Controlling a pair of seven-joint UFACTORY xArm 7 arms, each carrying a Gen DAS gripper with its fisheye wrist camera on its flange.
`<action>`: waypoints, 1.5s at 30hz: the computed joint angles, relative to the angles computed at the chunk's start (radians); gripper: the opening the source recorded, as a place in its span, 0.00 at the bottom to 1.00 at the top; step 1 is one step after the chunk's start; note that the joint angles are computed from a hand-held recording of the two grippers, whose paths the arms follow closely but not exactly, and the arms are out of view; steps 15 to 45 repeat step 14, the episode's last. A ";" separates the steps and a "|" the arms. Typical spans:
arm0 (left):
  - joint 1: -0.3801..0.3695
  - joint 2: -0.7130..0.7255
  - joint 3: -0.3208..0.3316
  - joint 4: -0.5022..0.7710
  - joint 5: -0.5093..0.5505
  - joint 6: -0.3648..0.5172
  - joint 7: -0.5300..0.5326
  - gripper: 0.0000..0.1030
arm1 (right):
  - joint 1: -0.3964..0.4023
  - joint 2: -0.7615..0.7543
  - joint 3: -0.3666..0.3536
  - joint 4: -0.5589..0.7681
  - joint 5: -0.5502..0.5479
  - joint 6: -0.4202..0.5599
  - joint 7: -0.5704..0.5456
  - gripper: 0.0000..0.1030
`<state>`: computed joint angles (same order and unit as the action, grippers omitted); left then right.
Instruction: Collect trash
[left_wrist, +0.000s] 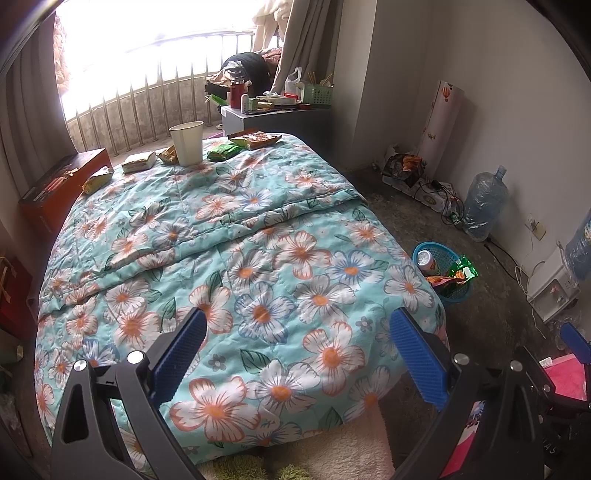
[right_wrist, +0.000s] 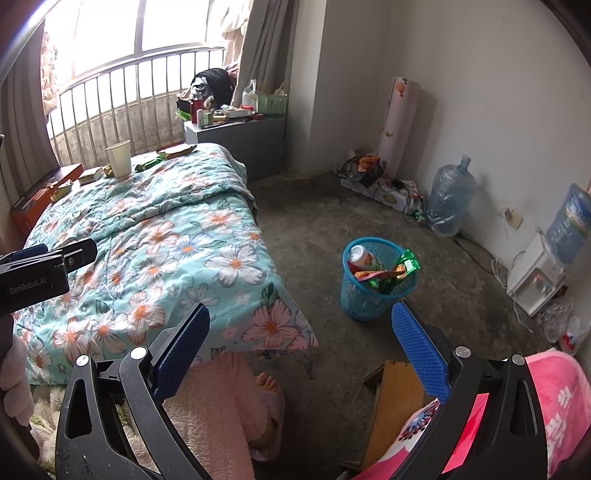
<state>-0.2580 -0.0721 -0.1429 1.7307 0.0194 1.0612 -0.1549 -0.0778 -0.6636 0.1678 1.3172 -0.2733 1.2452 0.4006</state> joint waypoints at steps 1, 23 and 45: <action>0.000 0.000 0.001 0.000 -0.002 0.000 0.001 0.94 | 0.000 0.001 0.000 0.001 0.000 0.001 0.000 0.92; -0.001 -0.001 0.000 -0.002 -0.003 0.005 -0.004 0.94 | 0.002 0.000 -0.002 0.000 0.000 0.000 0.001 0.92; -0.001 -0.001 0.000 -0.002 -0.003 0.005 -0.004 0.94 | 0.002 0.000 -0.002 0.000 0.000 0.000 0.001 0.92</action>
